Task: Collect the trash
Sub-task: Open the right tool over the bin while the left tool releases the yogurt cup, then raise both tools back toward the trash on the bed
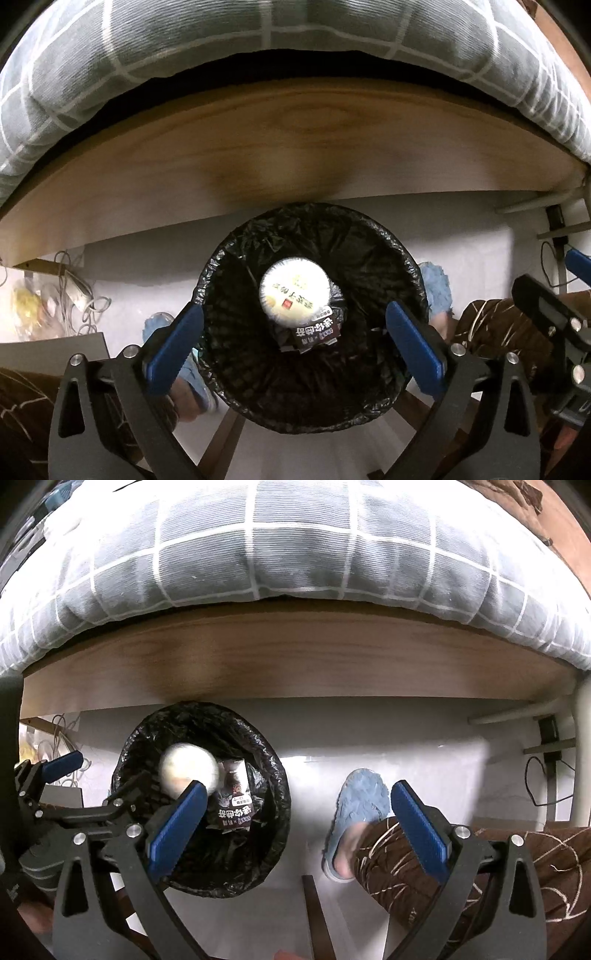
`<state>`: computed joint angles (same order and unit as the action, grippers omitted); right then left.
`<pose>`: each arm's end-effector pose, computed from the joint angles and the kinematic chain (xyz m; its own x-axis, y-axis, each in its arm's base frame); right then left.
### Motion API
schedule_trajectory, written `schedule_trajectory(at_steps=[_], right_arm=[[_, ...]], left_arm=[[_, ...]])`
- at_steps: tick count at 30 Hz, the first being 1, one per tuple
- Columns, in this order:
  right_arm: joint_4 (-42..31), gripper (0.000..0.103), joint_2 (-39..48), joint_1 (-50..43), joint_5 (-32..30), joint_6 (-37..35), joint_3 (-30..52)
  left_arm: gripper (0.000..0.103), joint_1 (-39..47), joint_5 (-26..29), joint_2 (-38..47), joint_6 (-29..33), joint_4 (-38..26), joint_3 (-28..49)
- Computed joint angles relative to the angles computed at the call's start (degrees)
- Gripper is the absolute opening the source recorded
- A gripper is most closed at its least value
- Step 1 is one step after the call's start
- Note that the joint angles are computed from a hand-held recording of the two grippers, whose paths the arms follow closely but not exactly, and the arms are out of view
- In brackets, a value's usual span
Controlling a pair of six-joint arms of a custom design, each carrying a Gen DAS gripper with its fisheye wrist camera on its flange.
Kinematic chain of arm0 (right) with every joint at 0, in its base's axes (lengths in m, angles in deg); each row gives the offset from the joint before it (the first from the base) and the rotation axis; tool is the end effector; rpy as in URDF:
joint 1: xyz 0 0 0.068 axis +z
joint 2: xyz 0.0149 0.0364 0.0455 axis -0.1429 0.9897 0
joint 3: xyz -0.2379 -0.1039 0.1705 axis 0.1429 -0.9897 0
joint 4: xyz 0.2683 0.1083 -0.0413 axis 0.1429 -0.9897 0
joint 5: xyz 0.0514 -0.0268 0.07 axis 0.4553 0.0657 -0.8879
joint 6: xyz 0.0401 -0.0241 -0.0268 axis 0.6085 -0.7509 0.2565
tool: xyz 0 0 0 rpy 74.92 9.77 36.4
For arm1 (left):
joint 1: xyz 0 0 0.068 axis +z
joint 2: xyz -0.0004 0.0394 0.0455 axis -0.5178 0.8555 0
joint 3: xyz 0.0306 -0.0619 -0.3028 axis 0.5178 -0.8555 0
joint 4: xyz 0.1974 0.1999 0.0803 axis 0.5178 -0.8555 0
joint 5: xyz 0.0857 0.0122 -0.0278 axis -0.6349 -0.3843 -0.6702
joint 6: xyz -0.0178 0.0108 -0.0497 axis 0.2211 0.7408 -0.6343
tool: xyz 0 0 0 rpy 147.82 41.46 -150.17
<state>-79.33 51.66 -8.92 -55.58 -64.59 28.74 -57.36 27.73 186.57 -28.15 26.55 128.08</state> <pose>0.2698 -0.0036 0.1623 -0.9579 -0.1270 -0.2574 -0.1193 0.9918 -0.0453 0.2618 -0.1263 0.1156 -0.9826 -0.0213 -0.1847 -0.0169 0.9995 -0.0256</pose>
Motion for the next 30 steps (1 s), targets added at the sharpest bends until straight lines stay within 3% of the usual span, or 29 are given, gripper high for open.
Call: schedule_trajectory(at_steps=[11, 22, 30], right_arm=[[2.3, 0.096, -2.1, 2.2, 2.1, 1.2, -1.2], [3.4, 0.096, -9.9, 3.7, 2.1, 1.9, -0.9], [1.4, 0.096, -14.6, 4.5, 3.0, 2.4, 2.1]], left_arm=[[0.097, 2.0, -2.5, -3.8, 0.4, -1.0, -0.6], [0.097, 2.7, -8.1, -14.6, 0.4, -4.2, -0.7], [0.097, 6.1, -8.8, -20.8, 2.4, -8.6, 1.8]])
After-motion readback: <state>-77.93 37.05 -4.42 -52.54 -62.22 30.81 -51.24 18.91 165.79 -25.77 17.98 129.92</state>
